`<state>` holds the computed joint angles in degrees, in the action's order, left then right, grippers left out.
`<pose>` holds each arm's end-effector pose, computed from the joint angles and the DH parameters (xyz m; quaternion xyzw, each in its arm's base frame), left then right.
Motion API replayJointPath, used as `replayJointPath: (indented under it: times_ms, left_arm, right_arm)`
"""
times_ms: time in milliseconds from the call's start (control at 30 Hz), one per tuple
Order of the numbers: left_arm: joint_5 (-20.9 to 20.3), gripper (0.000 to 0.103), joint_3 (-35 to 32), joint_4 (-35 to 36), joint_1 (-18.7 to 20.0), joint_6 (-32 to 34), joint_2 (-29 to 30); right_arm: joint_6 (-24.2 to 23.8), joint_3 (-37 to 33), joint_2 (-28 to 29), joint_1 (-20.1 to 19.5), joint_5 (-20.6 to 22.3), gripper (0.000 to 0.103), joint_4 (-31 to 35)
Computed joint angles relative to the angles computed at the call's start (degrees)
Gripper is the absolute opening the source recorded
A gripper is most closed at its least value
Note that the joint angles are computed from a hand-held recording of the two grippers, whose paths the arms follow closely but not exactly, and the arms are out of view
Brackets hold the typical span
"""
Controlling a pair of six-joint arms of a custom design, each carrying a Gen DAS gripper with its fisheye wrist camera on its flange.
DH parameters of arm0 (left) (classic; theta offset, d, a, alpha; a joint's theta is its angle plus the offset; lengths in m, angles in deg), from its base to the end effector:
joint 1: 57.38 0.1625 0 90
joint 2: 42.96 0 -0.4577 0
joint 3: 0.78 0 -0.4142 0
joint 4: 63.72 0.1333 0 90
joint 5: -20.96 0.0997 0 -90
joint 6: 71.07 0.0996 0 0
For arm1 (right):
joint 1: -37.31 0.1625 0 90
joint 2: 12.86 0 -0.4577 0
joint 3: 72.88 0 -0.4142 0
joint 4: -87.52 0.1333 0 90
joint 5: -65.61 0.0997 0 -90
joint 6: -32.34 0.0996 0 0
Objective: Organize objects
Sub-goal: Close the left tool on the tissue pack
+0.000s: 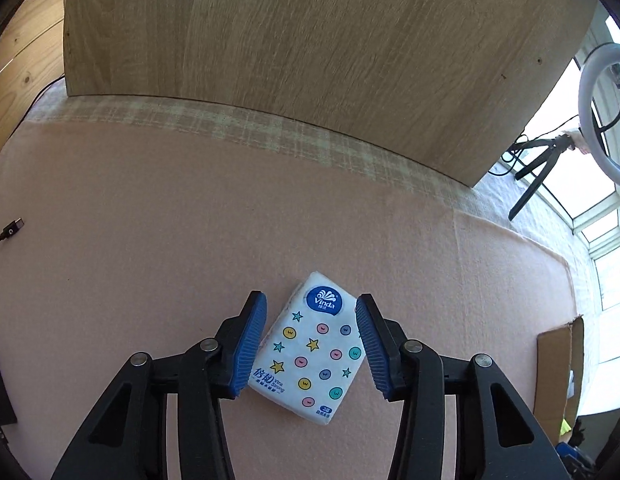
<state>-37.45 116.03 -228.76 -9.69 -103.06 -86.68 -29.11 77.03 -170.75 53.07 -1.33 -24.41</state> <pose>-0.2356 -0.5344 0.0011 0.0819 0.9586 -0.1774 0.2070 -0.0670 -0.1980 0.3626 -0.0542 -0.9465 0.2742 0.1614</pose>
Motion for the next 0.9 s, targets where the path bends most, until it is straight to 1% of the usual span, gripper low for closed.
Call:
replayJointPath:
  times_ms: [33,100,267,367,467,667,800,900]
  left_arm:
    - [-0.5,0.046,-0.1,0.0,0.3,0.1,0.1]
    - [-1.1,0.037,0.1,-0.3,0.3,0.3,0.4]
    - [-2.6,0.030,1.2,-2.0,-0.5,-0.5,1.0]
    - [-3.2,0.029,2.1,-2.8,-1.2,-1.5,1.1]
    - [-4.1,0.028,3.5,-4.5,-1.9,-3.0,1.3]
    - [-5.2,0.027,6.1,-7.5,-4.6,-4.0,2.3]
    - [-5.7,0.027,7.7,-8.6,-7.7,-5.3,3.3]
    - [-6.8,0.027,9.2,-11.1,-10.6,-6.9,4.9]
  right_arm:
    - [0.5,0.1,0.3,0.6,-0.5,0.043,-0.6]
    - [1.8,0.4,1.3,2.4,-1.7,0.043,-2.2]
    - [5.2,1.0,4.6,7.2,-4.7,0.043,-6.8]
    - [7.5,1.3,7.1,10.8,-6.6,0.043,-9.9]
    - [8.9,1.7,8.8,13.6,-7.9,0.043,-11.6]
    - [12.8,2.6,13.8,19.8,-11.1,0.043,-16.6]
    - [13.4,2.8,15.7,22.2,-12.4,0.043,-17.9]
    - [13.4,2.8,16.2,22.8,-12.5,0.043,-18.0]
